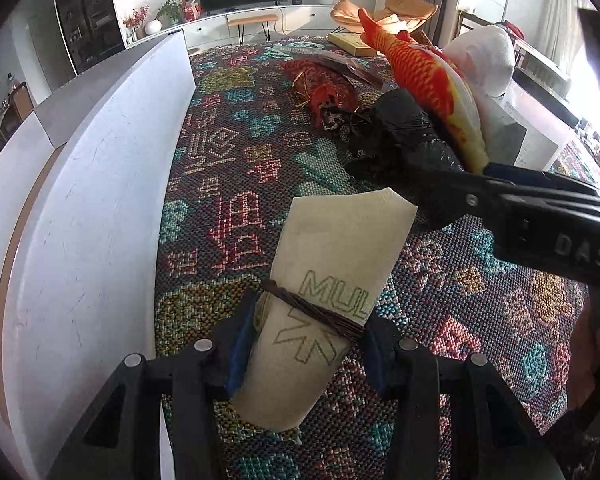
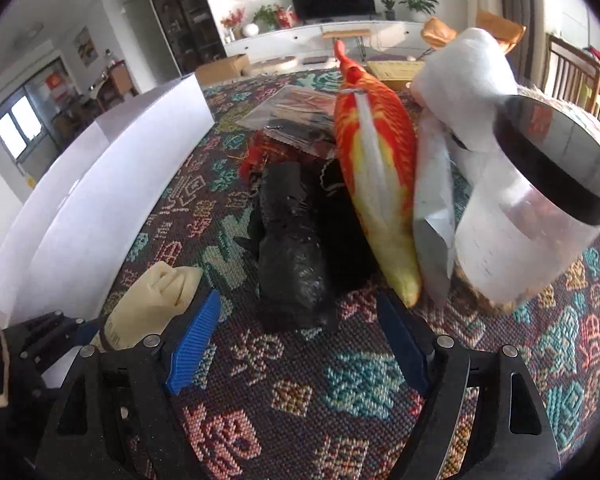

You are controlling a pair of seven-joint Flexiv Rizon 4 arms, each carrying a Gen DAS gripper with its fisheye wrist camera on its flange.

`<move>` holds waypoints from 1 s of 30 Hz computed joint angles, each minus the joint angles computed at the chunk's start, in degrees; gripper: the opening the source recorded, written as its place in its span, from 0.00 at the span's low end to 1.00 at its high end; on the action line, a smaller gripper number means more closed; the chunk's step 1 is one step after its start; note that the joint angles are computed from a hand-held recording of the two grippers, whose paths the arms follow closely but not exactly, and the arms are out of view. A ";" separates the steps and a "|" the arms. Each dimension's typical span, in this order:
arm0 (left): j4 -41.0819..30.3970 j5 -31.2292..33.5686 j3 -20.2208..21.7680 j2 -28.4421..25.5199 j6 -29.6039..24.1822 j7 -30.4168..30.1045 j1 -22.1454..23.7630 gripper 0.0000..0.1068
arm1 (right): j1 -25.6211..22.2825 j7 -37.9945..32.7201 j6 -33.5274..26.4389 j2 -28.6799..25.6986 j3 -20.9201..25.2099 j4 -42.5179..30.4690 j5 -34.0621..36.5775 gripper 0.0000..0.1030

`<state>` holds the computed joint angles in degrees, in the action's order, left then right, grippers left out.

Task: Organize soft objects
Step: 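Grasp the beige MULI cloth roll with the left gripper while the right grasps the black plastic roll, then carry both rolls over the white box and open both grippers to drop them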

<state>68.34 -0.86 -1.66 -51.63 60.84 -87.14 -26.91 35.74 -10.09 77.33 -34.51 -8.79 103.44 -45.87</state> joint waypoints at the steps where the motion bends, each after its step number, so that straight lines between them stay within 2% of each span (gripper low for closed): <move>1: 0.15 0.09 -0.24 0.10 -0.27 0.65 0.13 0.48 | -1.96 -3.94 -3.38 -1.27 3.37 -2.48 2.70 0.76; 2: 0.09 0.35 -0.08 0.17 -0.72 0.99 0.01 0.51 | -3.03 -6.16 -5.00 -1.97 5.20 -3.63 4.60 0.49; 3: 0.17 0.38 -0.10 0.27 -1.20 1.24 0.04 0.60 | -3.41 -6.29 -4.52 -1.88 5.72 -3.35 5.87 0.36; 4: 0.47 -0.10 -0.82 0.31 -1.23 1.83 0.54 0.67 | -3.32 -5.24 -2.27 -1.15 5.42 -1.76 6.50 0.36; 6: 1.28 -1.15 -1.99 0.30 -0.46 2.83 1.48 0.72 | -3.82 -5.05 1.42 0.77 6.34 2.07 8.71 0.36; 8: 1.50 -1.68 -2.21 0.14 -0.64 3.48 1.71 0.74 | -3.67 -4.86 3.42 3.95 7.23 7.31 10.89 0.36; 10: 1.35 -1.69 -1.99 -0.28 -0.74 4.07 1.56 0.76 | -4.27 -5.04 2.35 7.68 9.44 12.71 13.91 0.36; 13: 1.64 -0.55 -1.03 -0.23 0.37 4.50 0.59 0.78 | -3.09 -0.23 3.37 13.88 7.53 21.63 14.14 0.36; 15: 1.56 -0.41 -0.95 -0.36 0.68 4.72 0.38 0.78 | -2.10 5.99 1.39 18.18 3.97 26.28 9.78 0.36; 17: 1.05 -0.61 -0.97 -0.62 0.38 4.75 0.30 0.79 | -3.10 11.47 0.53 20.80 0.86 29.07 4.36 0.36; 19: 0.11 -0.90 -1.04 -0.93 -0.86 4.99 0.29 0.79 | -4.62 18.23 1.49 22.25 -3.21 30.76 -3.71 0.36; 21: -0.41 -0.73 -1.03 -0.91 -1.81 5.50 0.16 0.79 | -6.73 21.60 0.65 22.54 -5.58 30.42 -10.05 0.37; 23: -1.29 -0.18 -0.77 -1.14 -2.83 6.18 -0.27 0.79 | -9.67 20.32 2.34 20.91 -5.88 29.18 -11.89 0.37; 25: -2.06 0.28 -0.42 -1.34 -3.79 6.37 -0.60 0.79 | -13.29 13.14 1.39 18.88 -1.69 27.19 -4.12 0.42; 27: -2.19 0.16 -0.61 -1.34 -4.03 6.38 -0.46 0.79 | -17.68 5.90 -0.33 17.62 4.33 25.03 4.47 0.63; 30: -3.62 -0.06 -0.54 -2.10 -4.77 5.94 -0.42 0.76 | -19.74 1.19 -2.44 18.04 6.83 24.03 5.96 0.64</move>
